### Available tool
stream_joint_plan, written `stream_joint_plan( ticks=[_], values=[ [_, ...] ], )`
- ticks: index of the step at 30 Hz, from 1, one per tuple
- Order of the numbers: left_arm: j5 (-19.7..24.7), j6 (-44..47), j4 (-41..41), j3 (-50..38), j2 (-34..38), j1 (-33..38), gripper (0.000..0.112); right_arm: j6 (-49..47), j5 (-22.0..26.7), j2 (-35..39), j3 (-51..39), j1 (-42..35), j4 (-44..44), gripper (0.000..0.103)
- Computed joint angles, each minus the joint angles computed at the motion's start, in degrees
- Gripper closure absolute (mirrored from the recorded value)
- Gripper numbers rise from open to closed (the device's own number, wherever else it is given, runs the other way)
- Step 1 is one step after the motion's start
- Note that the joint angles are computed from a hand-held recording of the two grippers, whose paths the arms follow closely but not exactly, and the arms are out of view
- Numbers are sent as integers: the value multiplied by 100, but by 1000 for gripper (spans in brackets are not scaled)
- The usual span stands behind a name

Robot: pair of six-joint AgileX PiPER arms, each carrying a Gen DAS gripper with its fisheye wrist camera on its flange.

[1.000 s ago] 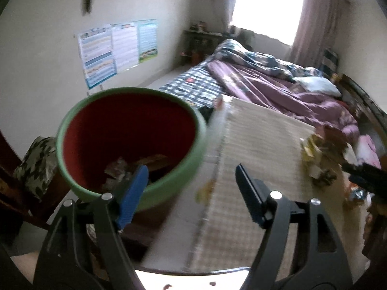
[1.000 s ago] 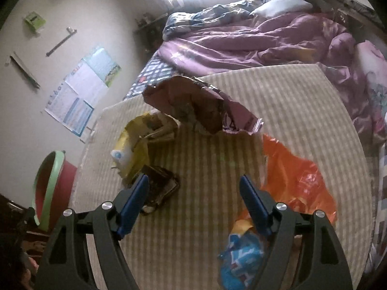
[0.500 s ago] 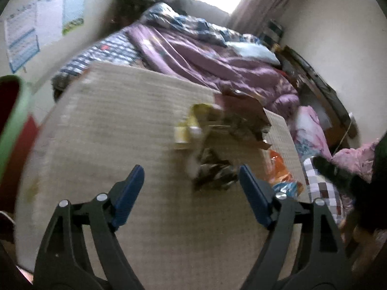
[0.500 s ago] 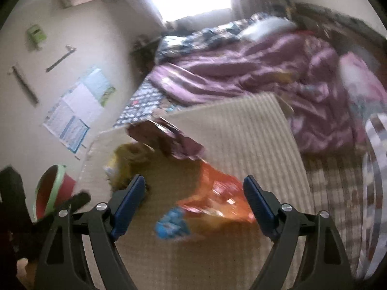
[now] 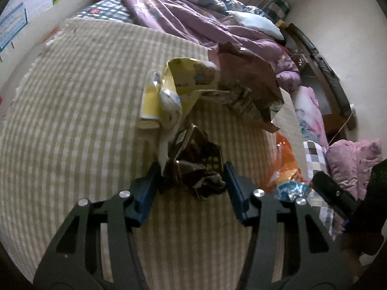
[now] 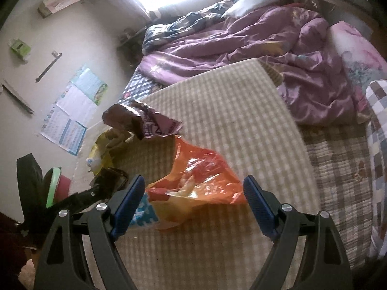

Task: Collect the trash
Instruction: 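Move both tools back to the mat and grasp the dark wrapper with the left gripper, then grasp the orange-blue chip bag with the right gripper while the left gripper holds the dark wrapper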

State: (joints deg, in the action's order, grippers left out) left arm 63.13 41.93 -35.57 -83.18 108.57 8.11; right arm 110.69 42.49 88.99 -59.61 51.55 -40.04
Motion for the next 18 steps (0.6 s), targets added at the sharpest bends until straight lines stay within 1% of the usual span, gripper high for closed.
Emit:
stream_joint_plan(
  ticks=[4, 9, 13, 16, 18],
  values=[
    [-68, 220, -53, 230, -174, 209, 62, 50, -328, 59, 6, -42, 11, 22],
    [-242, 545, -57, 571, -521, 546, 61, -20, -316, 215, -178, -14, 100, 22],
    [-190, 881, -116, 763, -786, 757, 61, -110, -382, 334, -341, -66, 188, 22],
    [-151, 1209, -168, 979, -1000, 934, 61, -818, -325, 587, -681, -156, 659, 17],
    [-65, 1326, -199, 1045, -1064, 1053, 61, -1247, -73, 837, -1025, -128, 872, 17]
  ],
)
